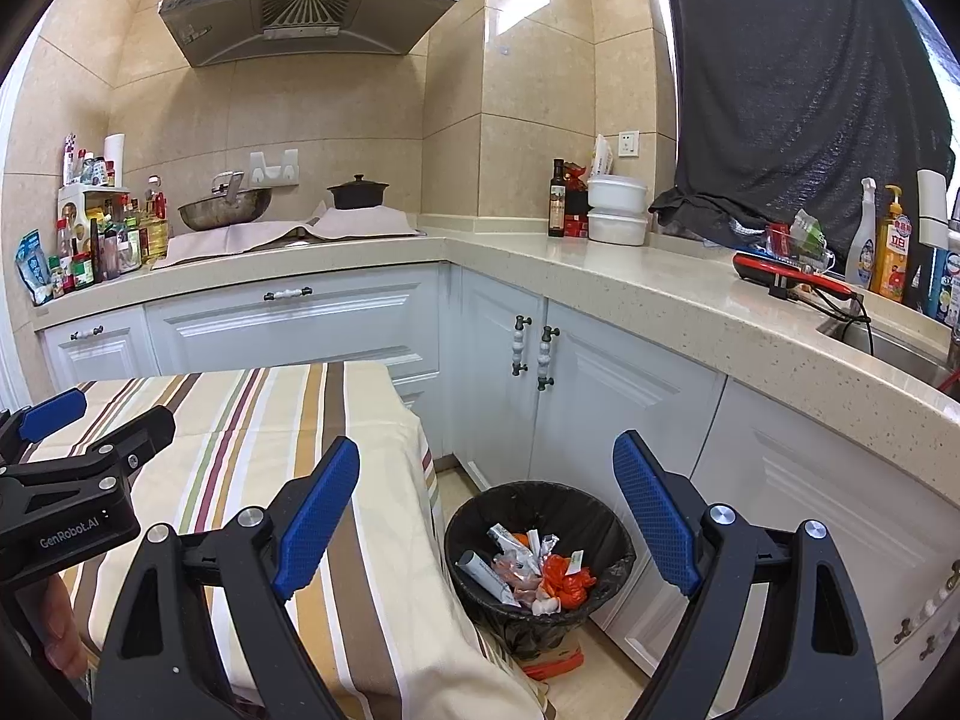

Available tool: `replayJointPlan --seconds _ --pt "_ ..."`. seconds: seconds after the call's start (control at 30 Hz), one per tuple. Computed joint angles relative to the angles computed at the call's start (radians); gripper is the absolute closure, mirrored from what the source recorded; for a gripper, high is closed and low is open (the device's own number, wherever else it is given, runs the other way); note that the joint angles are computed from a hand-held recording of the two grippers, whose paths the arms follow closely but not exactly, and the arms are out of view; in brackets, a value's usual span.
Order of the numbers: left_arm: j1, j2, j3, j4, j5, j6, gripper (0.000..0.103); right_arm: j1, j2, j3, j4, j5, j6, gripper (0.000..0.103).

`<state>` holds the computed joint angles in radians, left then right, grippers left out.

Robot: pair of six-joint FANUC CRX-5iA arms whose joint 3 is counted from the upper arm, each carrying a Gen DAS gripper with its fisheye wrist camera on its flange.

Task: Collect trash

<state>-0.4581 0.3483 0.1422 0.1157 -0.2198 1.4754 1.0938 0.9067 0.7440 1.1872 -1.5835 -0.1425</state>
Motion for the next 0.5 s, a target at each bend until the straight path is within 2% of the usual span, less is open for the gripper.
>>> replayJointPlan --seconds 0.5 --pt "0.006 0.004 -0.006 0.036 0.002 -0.032 0.005 0.0 -0.001 -0.001 0.0 0.0 -0.001 0.019"
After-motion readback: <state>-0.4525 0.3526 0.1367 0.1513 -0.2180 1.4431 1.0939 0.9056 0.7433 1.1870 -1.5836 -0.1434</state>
